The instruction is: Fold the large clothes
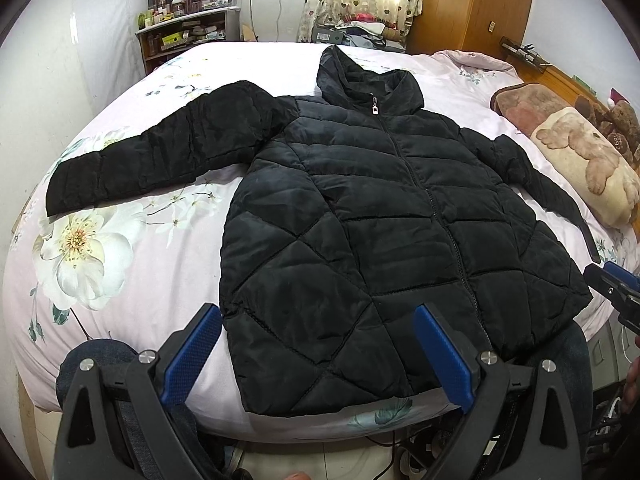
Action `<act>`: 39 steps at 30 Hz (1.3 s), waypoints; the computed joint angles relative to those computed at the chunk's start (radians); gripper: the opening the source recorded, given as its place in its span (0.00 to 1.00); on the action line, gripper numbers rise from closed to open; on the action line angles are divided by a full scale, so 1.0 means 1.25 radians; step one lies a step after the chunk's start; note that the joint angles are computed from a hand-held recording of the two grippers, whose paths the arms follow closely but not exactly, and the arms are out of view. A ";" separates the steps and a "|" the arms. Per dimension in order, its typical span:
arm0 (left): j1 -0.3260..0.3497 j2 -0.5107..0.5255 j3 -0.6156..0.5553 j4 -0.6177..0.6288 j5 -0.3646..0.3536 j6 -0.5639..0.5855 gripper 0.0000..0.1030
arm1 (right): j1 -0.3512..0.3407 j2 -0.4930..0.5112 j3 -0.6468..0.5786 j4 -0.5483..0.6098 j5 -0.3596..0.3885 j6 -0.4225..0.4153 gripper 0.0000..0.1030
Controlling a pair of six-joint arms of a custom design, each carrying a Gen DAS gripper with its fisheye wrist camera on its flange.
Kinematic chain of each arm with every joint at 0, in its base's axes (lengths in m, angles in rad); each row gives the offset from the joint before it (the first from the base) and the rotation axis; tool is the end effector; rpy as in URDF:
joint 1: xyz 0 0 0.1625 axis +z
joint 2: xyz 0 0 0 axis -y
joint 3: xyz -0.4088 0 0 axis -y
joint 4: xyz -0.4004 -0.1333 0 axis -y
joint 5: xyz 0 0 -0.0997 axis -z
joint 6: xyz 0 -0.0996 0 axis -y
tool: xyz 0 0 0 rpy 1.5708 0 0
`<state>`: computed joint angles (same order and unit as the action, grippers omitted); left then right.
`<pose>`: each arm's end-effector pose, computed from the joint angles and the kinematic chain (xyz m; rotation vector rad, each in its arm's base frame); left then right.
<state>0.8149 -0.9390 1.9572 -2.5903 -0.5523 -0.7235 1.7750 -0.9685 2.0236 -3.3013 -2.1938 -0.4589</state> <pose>-0.2195 -0.5508 0.0995 0.0356 2.2508 -0.8483 0.1867 -0.5306 0.1502 0.5143 -2.3110 0.7232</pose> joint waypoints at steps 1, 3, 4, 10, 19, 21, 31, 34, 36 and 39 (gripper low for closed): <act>0.001 0.001 0.000 -0.004 -0.001 0.003 0.95 | 0.000 0.000 0.000 0.000 0.000 0.000 0.77; 0.002 0.002 -0.001 -0.004 -0.002 0.003 0.95 | -0.001 0.003 -0.002 0.001 -0.001 -0.001 0.77; 0.003 0.004 -0.001 -0.006 -0.003 0.005 0.95 | -0.002 0.004 -0.003 0.002 -0.002 0.000 0.77; 0.015 0.011 -0.009 -0.020 -0.018 0.020 0.95 | -0.006 0.011 -0.013 0.010 -0.004 -0.001 0.77; 0.064 0.019 -0.038 -0.047 -0.022 0.069 0.95 | -0.008 0.054 -0.072 0.039 0.016 -0.009 0.77; 0.081 0.021 -0.045 -0.068 -0.019 0.089 0.95 | -0.007 0.076 -0.099 0.038 0.023 -0.020 0.77; 0.191 0.030 -0.100 -0.193 0.056 0.166 0.95 | -0.003 0.205 -0.279 0.114 0.043 -0.069 0.77; 0.229 0.020 -0.120 -0.196 0.078 0.150 0.95 | -0.003 0.248 -0.341 0.155 0.048 -0.072 0.77; 0.253 0.016 -0.126 -0.241 0.077 0.181 0.95 | -0.001 0.283 -0.385 0.173 0.053 -0.086 0.77; 0.287 0.013 -0.137 -0.272 0.084 0.194 0.95 | 0.003 0.329 -0.443 0.190 0.045 -0.101 0.77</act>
